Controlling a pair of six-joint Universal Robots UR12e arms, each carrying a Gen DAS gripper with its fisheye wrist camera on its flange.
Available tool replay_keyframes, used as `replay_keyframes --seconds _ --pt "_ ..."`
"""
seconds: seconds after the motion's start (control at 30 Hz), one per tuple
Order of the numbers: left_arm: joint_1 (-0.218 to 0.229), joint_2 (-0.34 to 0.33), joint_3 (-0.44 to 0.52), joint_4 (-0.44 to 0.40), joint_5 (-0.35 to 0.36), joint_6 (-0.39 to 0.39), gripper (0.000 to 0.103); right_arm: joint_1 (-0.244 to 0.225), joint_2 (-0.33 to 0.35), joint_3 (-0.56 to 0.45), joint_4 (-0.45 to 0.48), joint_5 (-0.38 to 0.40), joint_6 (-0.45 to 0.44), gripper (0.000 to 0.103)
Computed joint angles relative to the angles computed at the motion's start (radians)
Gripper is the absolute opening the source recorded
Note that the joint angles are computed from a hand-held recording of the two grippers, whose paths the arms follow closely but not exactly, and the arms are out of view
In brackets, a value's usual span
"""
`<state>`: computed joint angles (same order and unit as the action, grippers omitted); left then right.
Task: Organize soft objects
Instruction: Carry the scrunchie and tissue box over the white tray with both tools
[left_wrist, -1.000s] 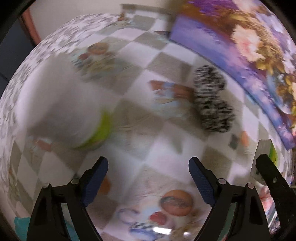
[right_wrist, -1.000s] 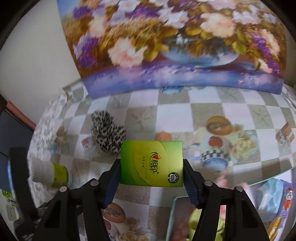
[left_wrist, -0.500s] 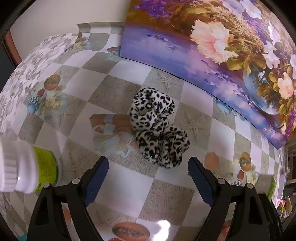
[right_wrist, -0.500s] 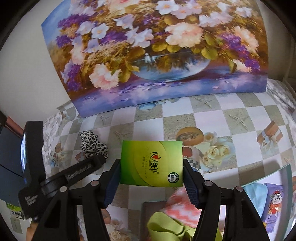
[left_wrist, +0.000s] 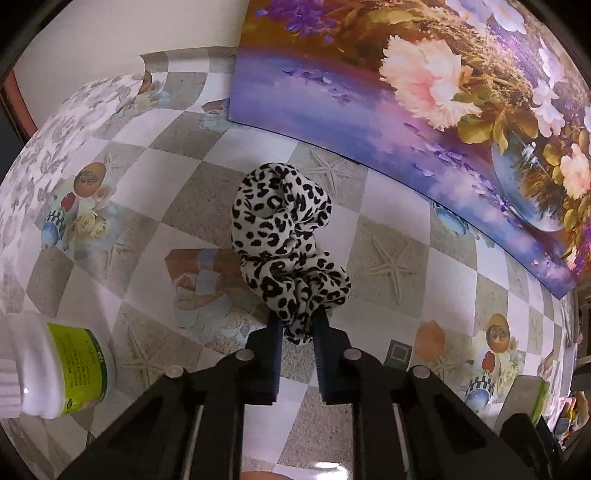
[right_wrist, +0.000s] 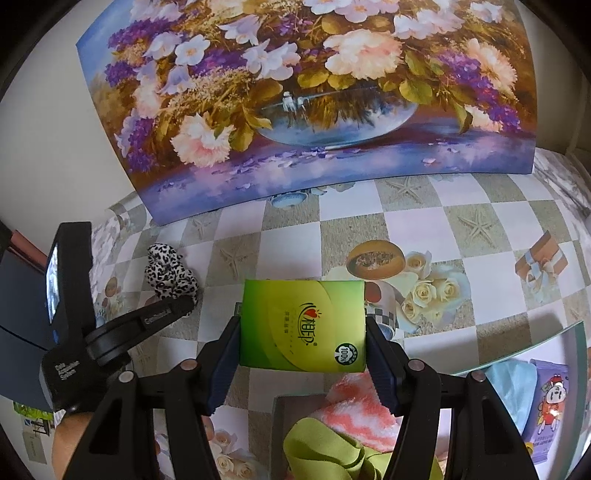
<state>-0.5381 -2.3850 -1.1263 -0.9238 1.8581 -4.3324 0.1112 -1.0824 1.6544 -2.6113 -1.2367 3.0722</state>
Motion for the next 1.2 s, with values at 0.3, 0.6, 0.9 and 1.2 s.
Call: replay_keyframes --seconds 0.3,0.6,0.9,1.2 --pt "-0.022 0.049 -0.077 0.069 -0.024 -0.049 0.014 -0.013 -0.031 0.011 0.042 -0.015 -0.004 0.066" --pt "-0.076 0.106 -0.123 0.118 0.018 -0.044 0.014 -0.043 -0.121 0.061 0.090 0.005 0.017 0.066" --pt "-0.147 0.139 -0.118 0.149 0.052 0.001 0.014 -0.066 -0.229 0.143 0.081 -0.018 -0.013 0.066" --pt "-0.198 0.134 -0.113 0.159 0.002 0.049 0.014 -0.114 -0.287 0.235 0.108 -0.046 -0.022 0.066"
